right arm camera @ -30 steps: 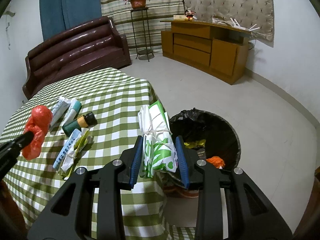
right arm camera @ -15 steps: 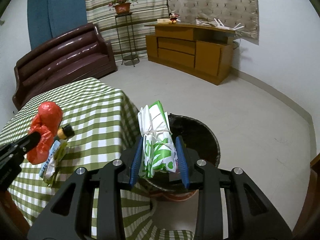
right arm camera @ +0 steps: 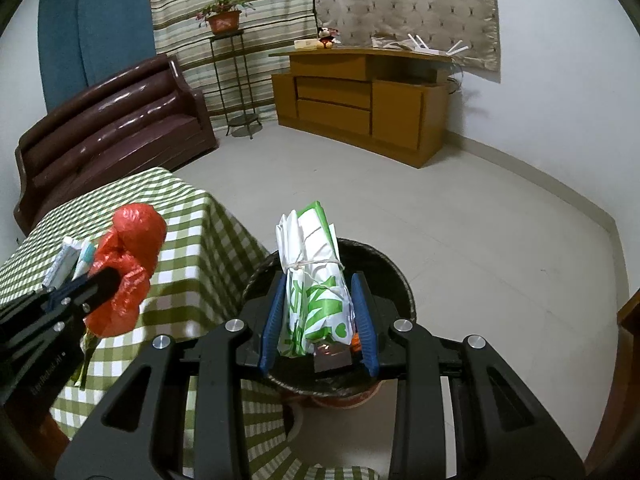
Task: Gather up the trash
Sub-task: 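Carry both bags over the black bin and open both grippers, then move both open grippers back over the table items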
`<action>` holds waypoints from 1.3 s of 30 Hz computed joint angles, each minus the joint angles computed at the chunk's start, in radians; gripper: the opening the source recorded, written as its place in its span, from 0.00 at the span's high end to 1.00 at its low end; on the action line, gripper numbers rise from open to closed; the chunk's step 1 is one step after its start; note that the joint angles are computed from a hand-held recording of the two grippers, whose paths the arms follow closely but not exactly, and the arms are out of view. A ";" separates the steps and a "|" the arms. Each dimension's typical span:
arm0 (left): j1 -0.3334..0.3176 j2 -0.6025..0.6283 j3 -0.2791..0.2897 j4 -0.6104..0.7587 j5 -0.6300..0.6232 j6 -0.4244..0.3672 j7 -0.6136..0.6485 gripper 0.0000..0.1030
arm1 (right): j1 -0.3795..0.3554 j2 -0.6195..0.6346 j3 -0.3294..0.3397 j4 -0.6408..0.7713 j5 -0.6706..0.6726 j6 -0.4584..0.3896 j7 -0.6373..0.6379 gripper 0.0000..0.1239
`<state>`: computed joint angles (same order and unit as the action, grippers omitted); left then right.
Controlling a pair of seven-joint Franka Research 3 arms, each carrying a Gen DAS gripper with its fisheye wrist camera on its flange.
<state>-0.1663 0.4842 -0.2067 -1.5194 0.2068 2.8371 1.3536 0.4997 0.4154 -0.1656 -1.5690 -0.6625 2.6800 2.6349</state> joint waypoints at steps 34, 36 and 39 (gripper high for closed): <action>-0.120 0.293 0.032 0.449 0.019 -0.243 0.052 0.73 | -0.020 0.077 -0.077 0.033 0.114 0.054 -0.054 0.67; -0.121 0.290 0.032 0.446 0.017 -0.242 0.044 0.72 | -0.017 0.071 -0.080 0.025 0.104 0.056 -0.045 0.67; -0.109 0.268 0.024 0.412 0.007 -0.227 0.039 0.69 | -0.018 0.064 -0.075 0.024 0.098 0.051 -0.041 0.66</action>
